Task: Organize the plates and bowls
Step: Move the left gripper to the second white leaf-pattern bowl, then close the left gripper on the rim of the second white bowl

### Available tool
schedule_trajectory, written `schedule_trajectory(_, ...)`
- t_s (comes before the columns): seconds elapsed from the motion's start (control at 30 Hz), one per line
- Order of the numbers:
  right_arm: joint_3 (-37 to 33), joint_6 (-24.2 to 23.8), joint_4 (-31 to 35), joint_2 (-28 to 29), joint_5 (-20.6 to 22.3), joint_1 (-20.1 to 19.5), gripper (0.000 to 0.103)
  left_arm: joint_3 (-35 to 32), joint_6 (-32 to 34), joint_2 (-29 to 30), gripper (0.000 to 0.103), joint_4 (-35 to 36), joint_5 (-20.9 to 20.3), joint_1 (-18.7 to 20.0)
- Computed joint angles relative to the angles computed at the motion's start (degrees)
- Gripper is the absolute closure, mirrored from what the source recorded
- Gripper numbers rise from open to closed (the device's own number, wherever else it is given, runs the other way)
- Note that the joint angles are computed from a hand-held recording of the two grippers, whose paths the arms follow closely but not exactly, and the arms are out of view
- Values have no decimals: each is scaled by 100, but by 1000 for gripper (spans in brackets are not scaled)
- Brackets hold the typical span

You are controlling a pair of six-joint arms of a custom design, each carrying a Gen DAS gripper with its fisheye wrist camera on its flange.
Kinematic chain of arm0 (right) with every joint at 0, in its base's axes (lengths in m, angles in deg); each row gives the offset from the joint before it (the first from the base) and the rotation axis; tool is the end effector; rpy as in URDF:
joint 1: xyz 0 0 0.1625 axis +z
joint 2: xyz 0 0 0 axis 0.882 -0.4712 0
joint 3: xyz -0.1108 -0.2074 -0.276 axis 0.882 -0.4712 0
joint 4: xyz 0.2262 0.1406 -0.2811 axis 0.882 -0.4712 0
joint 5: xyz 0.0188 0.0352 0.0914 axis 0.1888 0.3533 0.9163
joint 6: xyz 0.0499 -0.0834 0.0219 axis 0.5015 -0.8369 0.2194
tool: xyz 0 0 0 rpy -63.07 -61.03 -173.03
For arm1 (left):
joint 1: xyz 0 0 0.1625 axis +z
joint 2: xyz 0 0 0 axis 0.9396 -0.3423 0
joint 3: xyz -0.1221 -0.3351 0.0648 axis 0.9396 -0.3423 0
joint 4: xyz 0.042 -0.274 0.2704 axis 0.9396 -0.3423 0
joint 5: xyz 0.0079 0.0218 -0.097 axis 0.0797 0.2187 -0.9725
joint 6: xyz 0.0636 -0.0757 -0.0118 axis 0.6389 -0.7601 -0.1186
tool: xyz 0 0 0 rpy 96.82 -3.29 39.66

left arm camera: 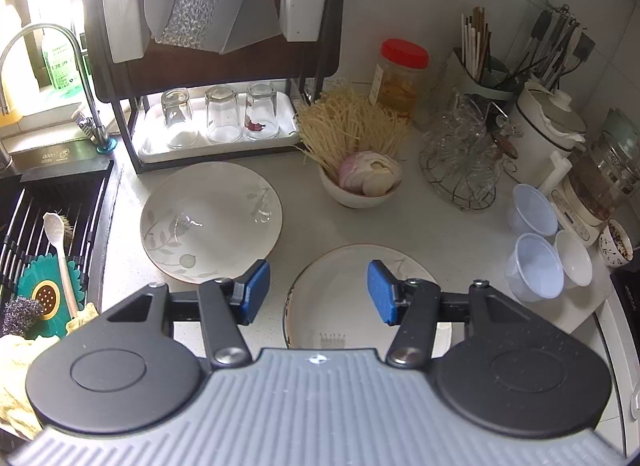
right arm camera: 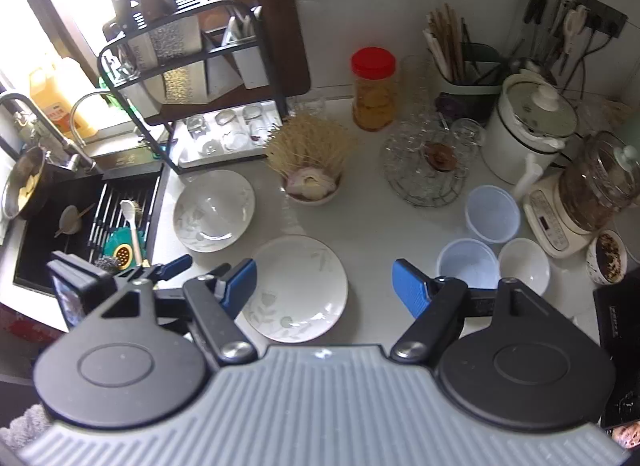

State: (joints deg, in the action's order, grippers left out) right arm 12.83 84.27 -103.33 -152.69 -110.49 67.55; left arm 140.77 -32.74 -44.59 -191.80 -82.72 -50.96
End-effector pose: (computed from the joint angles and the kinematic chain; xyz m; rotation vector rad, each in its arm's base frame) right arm 0.2769 -0.2533 0.5174 0.0086 -2.2975 0.6990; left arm -0.4464 -0.3595 0.0969 0.7272 2.4861 -0.6383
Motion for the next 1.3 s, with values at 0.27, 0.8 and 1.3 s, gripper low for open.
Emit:
schedule_trajectory(0.27, 256, -1133, -1913, 462, -97, -396, 27, 191, 132, -133, 43, -310, -15, 430)
schedule_trajectory(0.8, 1951, -3356, -5895, 769, 984, -2165, 27, 160, 863, -374, 43, -783, 152, 1594)
schedule_trajectory(1.3, 2583, -3926, -8032, 1410, 1986, -3090, 28, -285, 1409, 29, 43, -1101, -89, 2488)
